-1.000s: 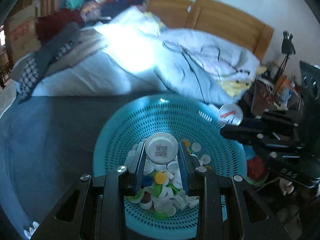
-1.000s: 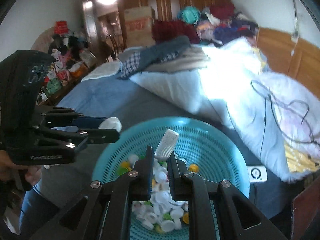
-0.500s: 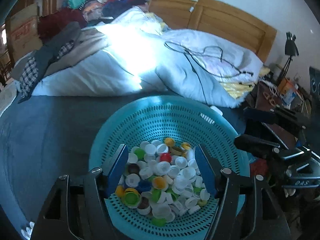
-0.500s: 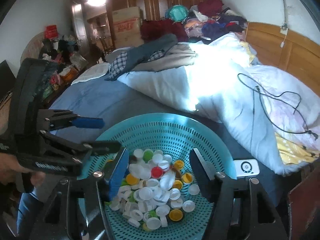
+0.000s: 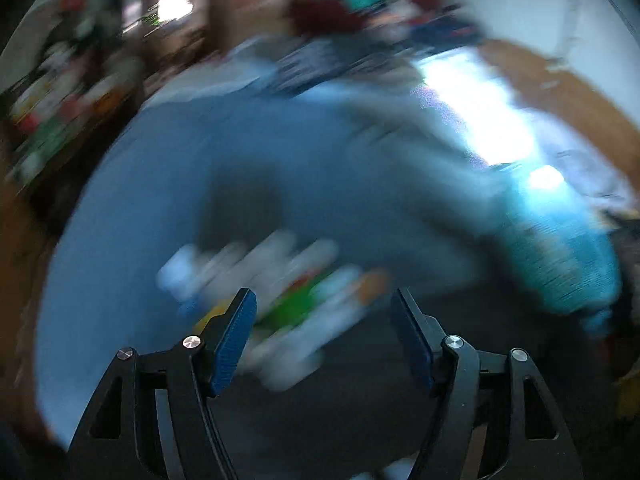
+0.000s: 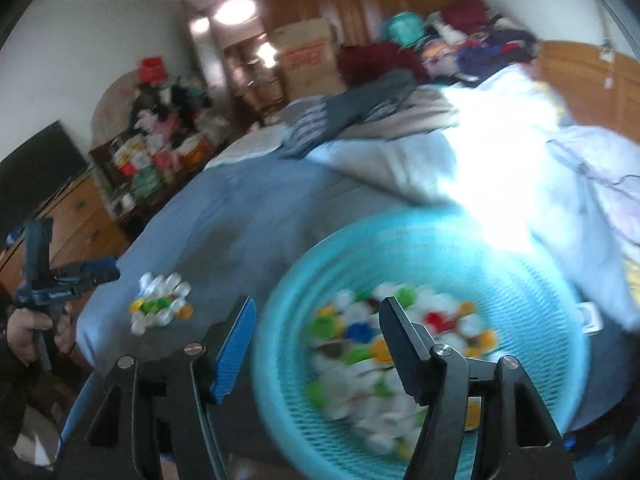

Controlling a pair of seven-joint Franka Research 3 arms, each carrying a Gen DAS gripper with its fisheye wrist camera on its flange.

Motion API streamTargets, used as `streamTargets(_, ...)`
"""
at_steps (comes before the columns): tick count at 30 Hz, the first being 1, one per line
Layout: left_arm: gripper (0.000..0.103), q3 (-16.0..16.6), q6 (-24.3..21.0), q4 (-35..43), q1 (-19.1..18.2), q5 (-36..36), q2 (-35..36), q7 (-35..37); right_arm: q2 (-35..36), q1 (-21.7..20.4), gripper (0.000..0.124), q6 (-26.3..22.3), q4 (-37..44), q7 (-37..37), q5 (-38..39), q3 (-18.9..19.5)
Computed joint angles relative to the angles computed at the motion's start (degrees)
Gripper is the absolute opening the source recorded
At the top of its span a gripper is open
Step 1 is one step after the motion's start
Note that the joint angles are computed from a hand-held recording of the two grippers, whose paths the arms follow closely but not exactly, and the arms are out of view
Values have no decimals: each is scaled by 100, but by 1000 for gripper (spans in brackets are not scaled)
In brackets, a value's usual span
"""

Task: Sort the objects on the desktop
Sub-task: 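Move both open grippers back toward the cap pile, then grasp a clear lid with left while right grasps an orange cap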

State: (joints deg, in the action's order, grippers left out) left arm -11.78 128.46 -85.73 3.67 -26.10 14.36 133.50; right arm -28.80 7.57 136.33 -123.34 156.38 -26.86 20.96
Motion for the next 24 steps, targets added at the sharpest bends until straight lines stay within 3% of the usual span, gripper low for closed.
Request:
streamTargets(4,63,144,383,-711,141,129,-92,14,785,188,69,267,371,-62,90,7)
streamTargets(8,62,-1,671,-1150,218,-467,-181,456,1348,538,69,181,770,-263,67,-159)
streamTargets(10,52,-35,686,-1165,224,-674,-171,717,1577,696,69,52,999,-353,10,-245)
streamTargets(11,42,-49,560,-1140,230,-766,-153,796,1667,769,69,0,1086,-361,-17,-291)
streamTargets(12,39,-53,507,-1049,164,-725,-78,707,1719,843,69,-34,1138,-367,-24,-348)
streamTargets(19,39,-156,556,-735,39,-524,302,513,2091,1245,69,-143,1440,-435,19,-691)
streamTargets(21,27,-196,609,-768,43,-520,291,565,2175,1322,69,-126,1506,-466,43,-754)
streamTargets(24,25,-210,607,-826,96,-612,240,556,2288,1412,68,-72,1608,-561,63,-834)
